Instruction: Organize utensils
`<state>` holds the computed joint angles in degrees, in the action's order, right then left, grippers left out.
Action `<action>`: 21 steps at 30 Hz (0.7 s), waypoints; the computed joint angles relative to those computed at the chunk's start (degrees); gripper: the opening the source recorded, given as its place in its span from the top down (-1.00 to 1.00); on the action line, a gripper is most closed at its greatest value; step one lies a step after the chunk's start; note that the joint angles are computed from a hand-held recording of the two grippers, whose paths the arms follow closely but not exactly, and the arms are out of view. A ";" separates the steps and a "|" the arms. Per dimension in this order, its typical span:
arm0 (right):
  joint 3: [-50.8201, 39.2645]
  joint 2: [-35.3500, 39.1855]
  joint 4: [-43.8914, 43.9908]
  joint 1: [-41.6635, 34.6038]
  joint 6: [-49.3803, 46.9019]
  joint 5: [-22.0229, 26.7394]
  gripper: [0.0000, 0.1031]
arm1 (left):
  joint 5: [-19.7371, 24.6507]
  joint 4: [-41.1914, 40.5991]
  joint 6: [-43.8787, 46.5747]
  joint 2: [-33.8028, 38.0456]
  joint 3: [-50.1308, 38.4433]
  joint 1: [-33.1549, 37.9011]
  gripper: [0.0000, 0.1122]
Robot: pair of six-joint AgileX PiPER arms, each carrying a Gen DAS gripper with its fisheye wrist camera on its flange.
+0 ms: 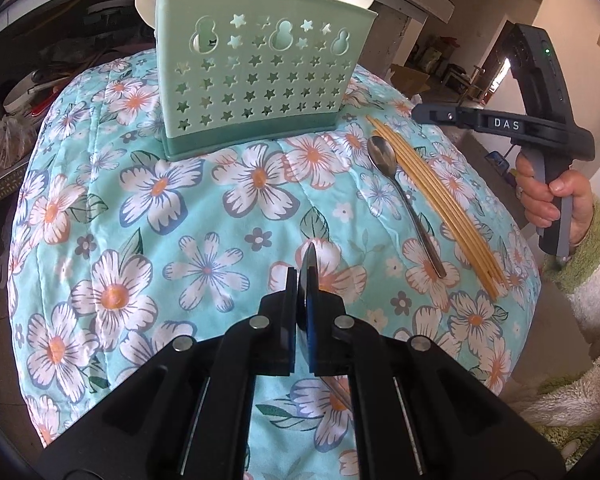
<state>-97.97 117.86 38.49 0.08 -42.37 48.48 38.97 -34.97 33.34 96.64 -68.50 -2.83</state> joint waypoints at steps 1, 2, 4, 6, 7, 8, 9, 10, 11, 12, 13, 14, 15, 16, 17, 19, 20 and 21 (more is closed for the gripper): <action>-0.56 1.03 -0.98 0.17 1.89 1.16 0.69 | -0.24 -0.17 -0.03 -0.09 0.60 -0.26 0.94; -0.53 1.64 -1.22 0.18 2.85 2.07 0.66 | -0.37 -0.28 0.04 -0.13 0.96 -0.41 0.94; -0.95 3.15 -2.15 0.06 5.71 3.70 0.66 | -0.33 -0.70 0.55 -0.15 1.33 -0.49 0.94; -1.03 4.23 -3.24 0.08 8.45 4.33 0.66 | -0.25 -0.67 0.74 -0.09 1.46 -0.61 0.94; -1.53 4.89 -3.34 -0.08 9.55 4.76 0.66 | -0.38 -0.55 0.57 0.10 1.44 -0.80 0.94; -1.27 5.04 -2.46 -0.36 9.38 4.88 0.66 | -0.24 -0.63 0.64 0.23 1.35 -0.72 0.94; -1.72 5.36 -2.12 -0.41 9.68 5.29 0.65 | -0.10 -0.78 0.81 0.36 1.28 -0.61 0.94; -2.34 5.71 -2.38 -0.25 10.31 5.46 0.65 | -0.23 -0.84 0.79 0.52 1.31 -0.72 0.94; -3.31 6.25 -2.92 0.04 11.16 5.49 0.64 | -0.26 -0.93 0.84 0.60 1.34 -0.71 0.94; -4.32 6.85 -3.57 0.40 12.06 5.44 0.60 | -0.24 -1.08 0.94 0.77 1.28 -0.67 0.94; -5.21 7.41 -4.18 0.79 12.89 5.33 0.58 | -0.34 -1.23 0.97 0.80 1.45 -0.69 0.94; -6.14 7.97 -4.67 1.20 13.67 5.14 0.53 | -0.36 -1.39 0.99 0.96 1.45 -0.66 0.94; -7.06 8.54 -4.78 1.56 14.10 4.91 0.48 | -0.45 -1.51 0.98 1.08 1.47 -0.70 0.94; -7.95 9.12 -4.55 1.79 14.14 4.77 0.48 | -0.48 -1.65 1.08 1.23 1.41 -0.70 0.94; -8.85 9.69 -4.24 1.90 14.16 4.75 0.48 | -0.49 -1.79 1.24 1.40 1.36 -0.67 0.94; -11.19 11.03 -3.82 2.02 14.83 5.36 0.48 | -0.34 -1.91 1.45 1.82 1.08 -0.54 0.94; -12.07 11.42 -3.60 2.05 14.81 5.58 0.48 | -0.27 -2.10 1.64 2.01 0.93 -0.48 0.94; -13.09 11.82 -3.72 2.24 14.93 5.64 0.48 | -0.23 -2.31 1.90 2.21 0.79 -0.43 0.94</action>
